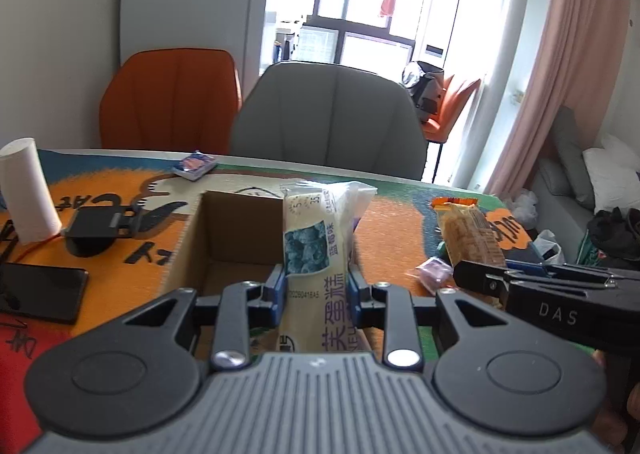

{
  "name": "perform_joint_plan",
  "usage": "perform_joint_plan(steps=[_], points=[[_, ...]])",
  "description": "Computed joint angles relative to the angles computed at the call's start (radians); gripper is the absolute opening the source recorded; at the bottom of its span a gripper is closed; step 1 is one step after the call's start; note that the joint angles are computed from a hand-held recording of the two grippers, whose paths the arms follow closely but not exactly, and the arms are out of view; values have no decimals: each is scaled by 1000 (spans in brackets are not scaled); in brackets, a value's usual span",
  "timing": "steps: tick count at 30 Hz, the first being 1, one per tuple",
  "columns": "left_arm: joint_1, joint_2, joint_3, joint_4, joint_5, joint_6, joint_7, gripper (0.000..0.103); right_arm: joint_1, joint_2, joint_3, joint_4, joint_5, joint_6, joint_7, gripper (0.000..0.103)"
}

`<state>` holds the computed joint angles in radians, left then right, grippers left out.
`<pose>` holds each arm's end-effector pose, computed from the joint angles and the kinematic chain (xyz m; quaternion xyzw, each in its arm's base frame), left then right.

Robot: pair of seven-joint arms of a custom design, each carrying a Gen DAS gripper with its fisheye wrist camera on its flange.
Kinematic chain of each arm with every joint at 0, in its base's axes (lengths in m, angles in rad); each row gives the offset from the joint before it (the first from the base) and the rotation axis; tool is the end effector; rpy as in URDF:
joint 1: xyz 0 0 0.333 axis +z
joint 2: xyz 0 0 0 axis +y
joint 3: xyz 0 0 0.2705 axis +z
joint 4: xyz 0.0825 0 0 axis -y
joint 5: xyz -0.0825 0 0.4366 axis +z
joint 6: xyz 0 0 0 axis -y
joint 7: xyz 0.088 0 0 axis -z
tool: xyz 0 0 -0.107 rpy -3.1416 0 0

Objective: Organize snacks
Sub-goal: 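Carry both bread bags into the cardboard box and open both grippers, then move both open grippers from the box back to the snack pile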

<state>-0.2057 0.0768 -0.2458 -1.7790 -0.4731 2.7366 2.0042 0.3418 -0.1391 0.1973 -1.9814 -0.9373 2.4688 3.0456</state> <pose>0.6234 -0.2776 0.5497 -0.4451 0.7725 -0.4240 0.1591 0.5300 0.3242 0.5370 -0.5037 0.7231 -0.3192 0.3487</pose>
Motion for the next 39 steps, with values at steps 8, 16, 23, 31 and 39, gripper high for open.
perform_joint_plan(steps=[8,16,23,31,39], points=[[22,44,14,45,52,-9,-46,30,26,90,-18,93,11,10,-43,33],[36,139,16,145,157,-36,-154,30,66,163,-51,171,34,21,-90,33],[54,139,4,142,176,-22,-170,38,90,208,-77,216,65,26,-123,33],[61,89,10,80,165,-12,-179,62,99,240,-105,240,89,98,-94,41],[51,56,20,43,187,-7,-209,85,104,210,-105,205,97,83,-79,51]])
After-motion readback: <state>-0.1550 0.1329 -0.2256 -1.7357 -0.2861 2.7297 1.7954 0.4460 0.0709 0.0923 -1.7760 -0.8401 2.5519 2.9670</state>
